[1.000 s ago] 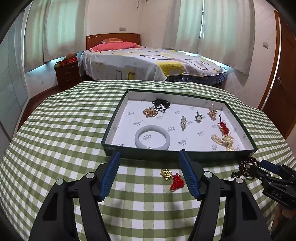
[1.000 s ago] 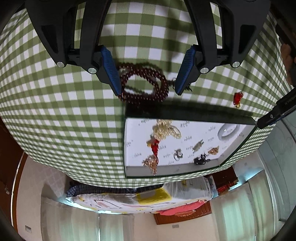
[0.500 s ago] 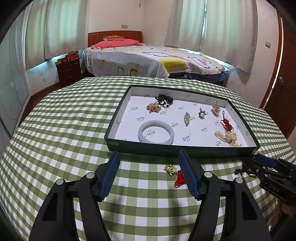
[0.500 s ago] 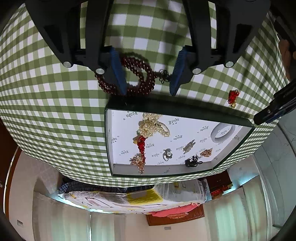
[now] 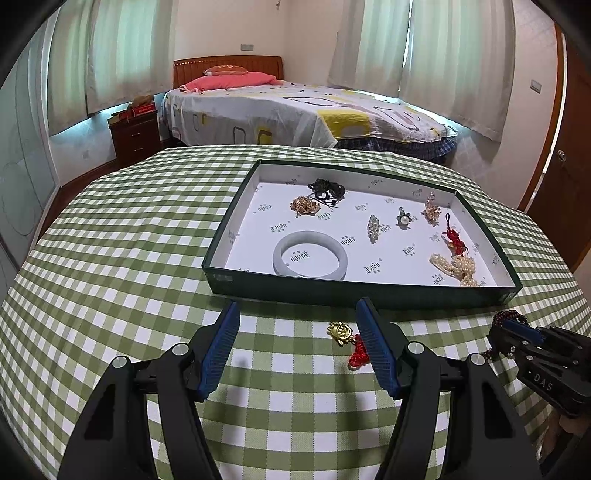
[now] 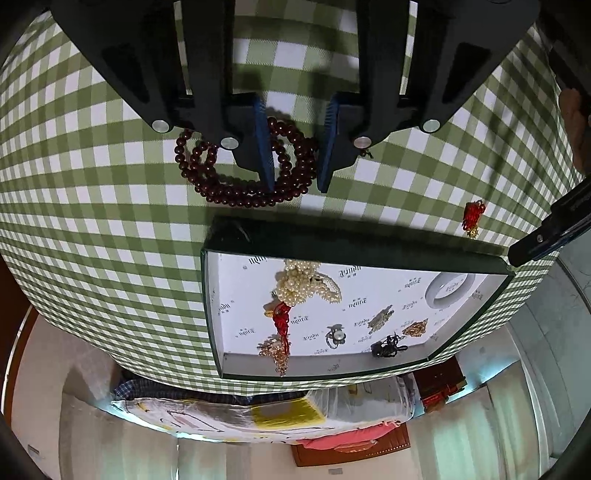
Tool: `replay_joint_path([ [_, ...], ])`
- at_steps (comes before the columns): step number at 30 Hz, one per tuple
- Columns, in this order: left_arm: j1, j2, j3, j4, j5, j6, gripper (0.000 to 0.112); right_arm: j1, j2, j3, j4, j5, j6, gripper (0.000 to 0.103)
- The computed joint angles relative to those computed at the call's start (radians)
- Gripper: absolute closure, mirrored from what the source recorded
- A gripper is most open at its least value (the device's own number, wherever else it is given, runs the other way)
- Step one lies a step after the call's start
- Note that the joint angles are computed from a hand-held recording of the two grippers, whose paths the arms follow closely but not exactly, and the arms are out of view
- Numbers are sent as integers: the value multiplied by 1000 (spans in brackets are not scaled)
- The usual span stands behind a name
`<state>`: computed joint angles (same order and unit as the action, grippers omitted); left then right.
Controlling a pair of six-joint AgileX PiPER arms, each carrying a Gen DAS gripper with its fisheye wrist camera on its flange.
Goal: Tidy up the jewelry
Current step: 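Grasp the red bead bracelet with the right tool while the left tool grasps the tasseled charm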
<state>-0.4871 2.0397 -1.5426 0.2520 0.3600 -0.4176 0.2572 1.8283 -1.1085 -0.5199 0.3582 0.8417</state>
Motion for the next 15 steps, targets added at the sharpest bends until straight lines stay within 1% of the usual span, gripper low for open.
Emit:
replay_joint_path([
  [1,-1,0,1,-3,0,3,49,6,-1,4,-31,2,29,80],
  [5,-3,-3,7,-5,-1,10,49,19,-8,23,-114,1,107,87],
  [11,-6,9,-1,-31,11,44,49,27,-12,26,-143,-5,140,88],
  [15,-8,17,-7,-73,17,95,49,40,-27,30,-202,-4,190,88],
])
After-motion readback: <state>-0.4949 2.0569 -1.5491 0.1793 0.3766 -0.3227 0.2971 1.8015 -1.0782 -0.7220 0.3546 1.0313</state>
